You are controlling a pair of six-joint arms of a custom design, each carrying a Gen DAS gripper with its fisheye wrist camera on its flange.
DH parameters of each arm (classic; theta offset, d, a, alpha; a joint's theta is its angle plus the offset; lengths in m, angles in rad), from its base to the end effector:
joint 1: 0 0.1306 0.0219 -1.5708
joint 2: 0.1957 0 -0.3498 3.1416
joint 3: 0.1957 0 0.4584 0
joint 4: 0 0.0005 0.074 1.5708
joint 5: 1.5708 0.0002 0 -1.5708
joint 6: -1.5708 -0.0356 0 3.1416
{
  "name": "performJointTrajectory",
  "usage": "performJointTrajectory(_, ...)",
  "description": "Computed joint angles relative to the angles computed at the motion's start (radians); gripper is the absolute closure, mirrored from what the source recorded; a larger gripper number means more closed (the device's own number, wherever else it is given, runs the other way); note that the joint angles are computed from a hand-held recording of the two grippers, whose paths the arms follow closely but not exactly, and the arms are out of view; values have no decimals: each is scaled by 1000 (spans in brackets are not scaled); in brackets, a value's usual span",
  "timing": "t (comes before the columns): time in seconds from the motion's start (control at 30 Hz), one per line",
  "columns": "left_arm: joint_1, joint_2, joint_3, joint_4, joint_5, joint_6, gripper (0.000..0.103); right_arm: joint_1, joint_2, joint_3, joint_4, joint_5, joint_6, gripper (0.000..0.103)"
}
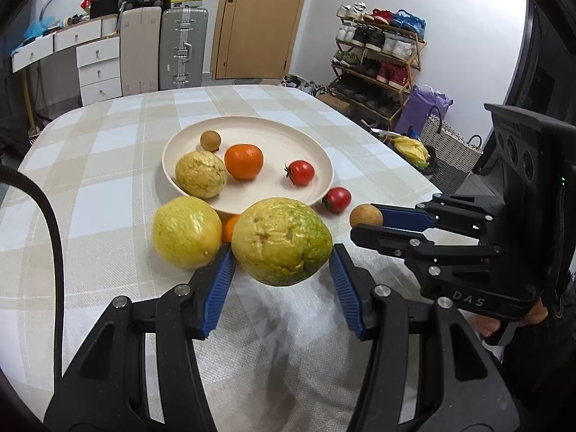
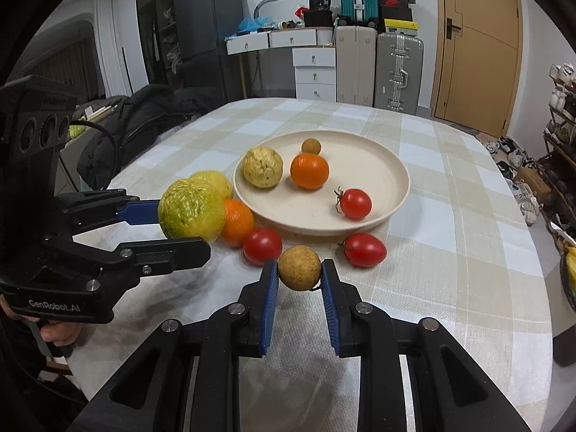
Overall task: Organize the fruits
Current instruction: 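Carry both fruits over the cream plate and open both tools to release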
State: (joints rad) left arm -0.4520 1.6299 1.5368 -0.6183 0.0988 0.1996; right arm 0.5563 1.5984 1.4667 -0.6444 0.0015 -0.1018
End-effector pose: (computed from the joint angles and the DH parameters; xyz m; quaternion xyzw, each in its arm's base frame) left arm 0.5823 -0.2872 0.3549 0.1347 0.8982 -0.1757 0.3798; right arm 0.5369 0.3332 0.3346 -0.2075 0.8985 0.1244 0.3664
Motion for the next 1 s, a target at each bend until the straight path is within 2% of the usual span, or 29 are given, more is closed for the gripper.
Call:
performJointTrajectory(0.27, 12, 18, 41, 2, -31, 5, 52, -8, 11, 28, 23, -12, -24, 78)
performJointTrajectory(1.0, 20, 159, 214, -52, -72, -2, 52, -15, 89, 136, -7, -15, -54, 78)
